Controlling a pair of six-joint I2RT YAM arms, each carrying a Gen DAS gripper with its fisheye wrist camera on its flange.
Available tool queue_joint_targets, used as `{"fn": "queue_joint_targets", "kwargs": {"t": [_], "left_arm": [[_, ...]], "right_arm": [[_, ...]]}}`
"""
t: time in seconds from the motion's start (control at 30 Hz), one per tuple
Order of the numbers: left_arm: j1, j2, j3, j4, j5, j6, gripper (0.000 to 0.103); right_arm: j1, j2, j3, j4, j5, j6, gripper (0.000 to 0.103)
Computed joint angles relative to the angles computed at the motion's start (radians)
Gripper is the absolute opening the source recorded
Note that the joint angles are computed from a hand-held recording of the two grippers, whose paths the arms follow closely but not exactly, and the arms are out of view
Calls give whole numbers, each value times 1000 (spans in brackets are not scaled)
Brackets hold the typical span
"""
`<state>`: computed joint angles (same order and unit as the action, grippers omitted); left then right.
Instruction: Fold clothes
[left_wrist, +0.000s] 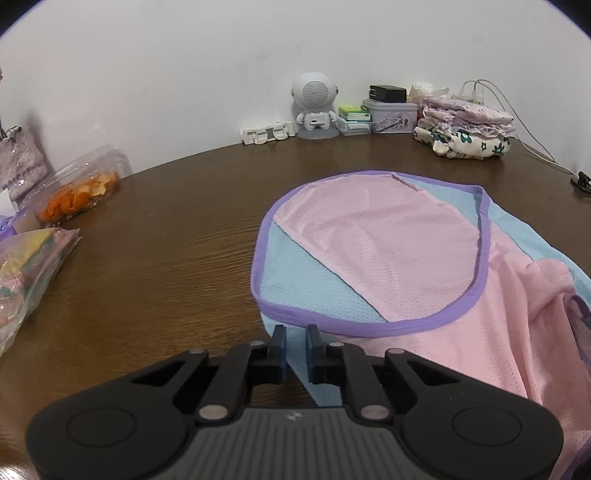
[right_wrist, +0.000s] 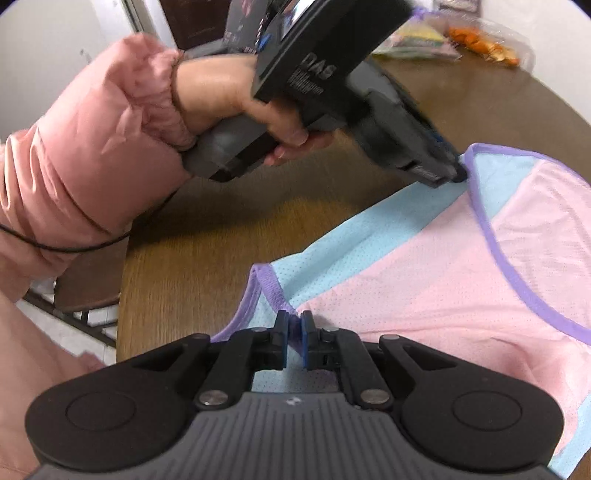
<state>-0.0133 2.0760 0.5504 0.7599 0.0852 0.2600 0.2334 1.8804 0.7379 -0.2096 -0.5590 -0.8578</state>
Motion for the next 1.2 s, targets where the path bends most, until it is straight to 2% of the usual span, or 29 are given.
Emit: {"fn": "queue_joint_targets", "kwargs": {"t": [0.1, 0.23, 0.37, 0.4, 0.43, 0.5, 0.6, 0.7, 0.8, 0.87, 0.97, 1.1, 1.17, 1.2], "left_arm": [[11, -32, -23, 8, 52, 6, 11], [-32, -23, -13, -19, -14, 36, 11], [-20, -17, -16, -17, -9, 17, 13], [-21, -39, -29, -14, 0, 10, 13], [-22, -60, -42, -12, 9, 4, 16], [-24, -104, -67, -10, 26, -9, 19], [-49, -174, -97, -22, 44, -21, 19], [-144, -230, -84, -83, 38, -4, 18], [-278, -233, -24, -152, 3, 16, 11], [-366, -186, 57, -201, -31, 23, 10], [-460, -70, 200, -274, -76, 22, 10], [-488, 51, 359, -338, -84, 11, 8], [-483, 97, 426, -369, -66, 3, 6], [-482, 116, 451, -385, -59, 3, 5]], "right_arm": [[-26, 9, 4, 40, -64, 58, 8], [0, 43, -2, 68, -49, 80, 8], [-2, 15, -38, 50, -51, 54, 10], [-16, -15, -59, 53, -67, 52, 14], [-35, -53, -83, 59, -87, 53, 22], [-115, -149, -138, 48, -159, 27, 36], [-307, -300, -221, 15, -237, -60, 36], [-491, -383, -287, 48, -188, -151, 35], [-567, -358, -325, 136, -88, -212, 27], [-589, -329, -337, 200, -42, -263, 26], [-539, -283, -366, 347, -2, -236, 26], [-474, -177, -324, 419, 14, -211, 25], [-440, -113, -283, 437, 31, -191, 23], [-425, -78, -263, 443, 41, -180, 18]]}}
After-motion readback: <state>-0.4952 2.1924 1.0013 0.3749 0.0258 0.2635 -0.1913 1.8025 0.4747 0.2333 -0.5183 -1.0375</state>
